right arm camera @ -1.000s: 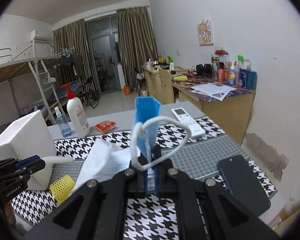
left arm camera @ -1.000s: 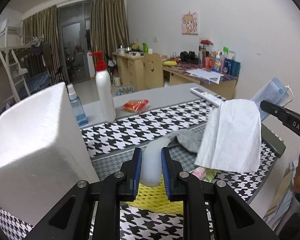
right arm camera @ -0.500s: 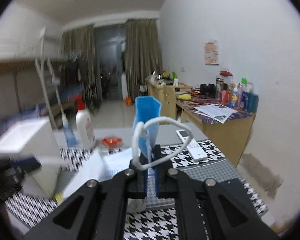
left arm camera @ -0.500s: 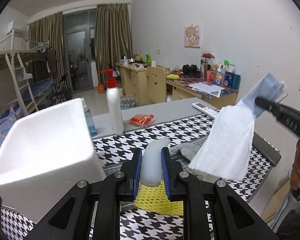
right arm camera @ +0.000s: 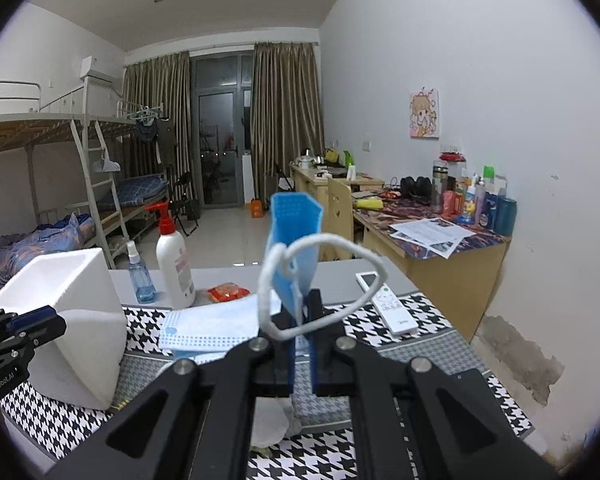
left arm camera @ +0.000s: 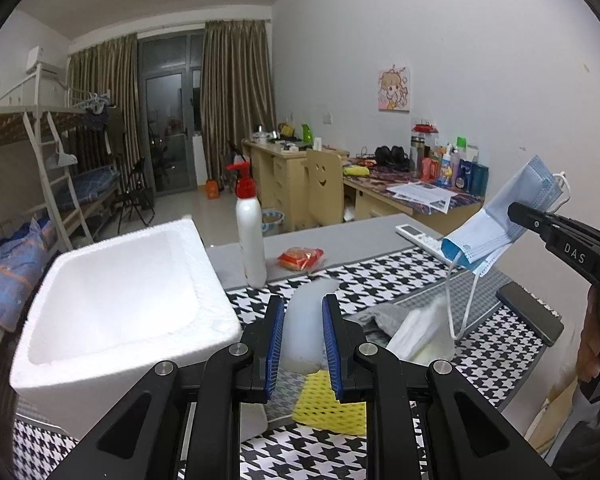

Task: Organize soft objects
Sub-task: 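Lift the foam stick with the left gripper while the right gripper carries the mask toward the foam box, then open the left gripper over the white foam box to drop the stick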

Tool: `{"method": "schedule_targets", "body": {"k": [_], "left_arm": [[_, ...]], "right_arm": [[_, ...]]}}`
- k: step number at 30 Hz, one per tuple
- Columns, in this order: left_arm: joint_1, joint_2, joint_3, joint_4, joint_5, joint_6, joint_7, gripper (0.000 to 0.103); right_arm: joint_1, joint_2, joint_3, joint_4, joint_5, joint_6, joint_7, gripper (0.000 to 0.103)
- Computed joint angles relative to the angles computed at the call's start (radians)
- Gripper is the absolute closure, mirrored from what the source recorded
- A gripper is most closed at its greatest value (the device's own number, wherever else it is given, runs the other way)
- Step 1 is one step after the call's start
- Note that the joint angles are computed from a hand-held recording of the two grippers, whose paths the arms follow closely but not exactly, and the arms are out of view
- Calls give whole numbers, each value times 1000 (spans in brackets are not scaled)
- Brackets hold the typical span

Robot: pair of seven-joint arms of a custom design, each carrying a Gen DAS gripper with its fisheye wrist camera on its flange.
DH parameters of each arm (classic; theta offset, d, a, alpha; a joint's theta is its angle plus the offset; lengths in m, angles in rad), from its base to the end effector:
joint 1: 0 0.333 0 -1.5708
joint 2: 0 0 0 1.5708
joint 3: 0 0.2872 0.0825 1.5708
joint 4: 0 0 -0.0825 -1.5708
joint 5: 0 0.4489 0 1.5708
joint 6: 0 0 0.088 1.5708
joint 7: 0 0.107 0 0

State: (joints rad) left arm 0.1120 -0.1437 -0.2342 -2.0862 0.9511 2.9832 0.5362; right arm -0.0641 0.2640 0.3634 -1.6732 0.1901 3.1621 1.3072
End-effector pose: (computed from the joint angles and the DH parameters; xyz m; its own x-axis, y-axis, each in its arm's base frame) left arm 0.6036 -0.1368 0.5330 0.0352 -0.9993 -0.0108 -0.4430 -0.0059 -0.8965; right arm 0.7103 0.1704 0.5594 0.3030 -0.9527 -0.0220 -0.3140 -0.0779 -0.9462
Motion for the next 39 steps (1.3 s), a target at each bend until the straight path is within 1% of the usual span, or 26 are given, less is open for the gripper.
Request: {"method": "schedule_targets", "body": {"k": [2, 4, 6, 8, 12, 17, 19, 22, 26, 29, 34, 37, 39], "left_arm": [[6, -8, -1, -2, 14, 7, -15, 82], [14, -15, -4, -6, 27, 14, -32, 82], [21, -21, -6, -8, 29, 19, -32, 82], [29, -25, -9, -8, 34, 27, -36, 82], [46, -32, -13, -10, 15, 44, -16, 82], [76, -42, -28, -6, 28, 52, -23, 82], [87, -45, -32, -2, 32, 49, -31, 82], [100, -45, -36, 5, 41, 47, -44, 82], [118, -48, -42, 14, 92, 42, -96, 82], [120, -52, -38, 20, 121, 33, -126, 82], [124, -59, -31, 26, 179, 19, -183, 82], [123, -64, -21, 27, 203, 6, -213, 82], [124, -67, -16, 25, 219, -6, -237, 82]], "right_arm": [[0, -1, 5, 3, 1, 2, -3, 96], [-23, 0, 37, 5, 19, 1, -24, 96], [-28, 0, 48, 9, 31, -2, -37, 96], [-46, 6, 75, 21, 56, -14, -64, 95], [-77, 22, 133, 45, 137, -32, -146, 95], [-77, 39, 156, 79, 236, -52, -227, 96], [-44, 45, 127, 96, 248, -62, -232, 95], [-13, 55, 106, 123, 276, -80, -252, 95], [-15, 62, 125, 148, 355, -100, -335, 95], [17, 68, 98, 166, 385, -113, -360, 95], [46, 81, 85, 201, 456, -138, -427, 95], [50, 89, 94, 222, 513, -164, -494, 95], [72, 93, 78, 236, 535, -179, -510, 95]]}}
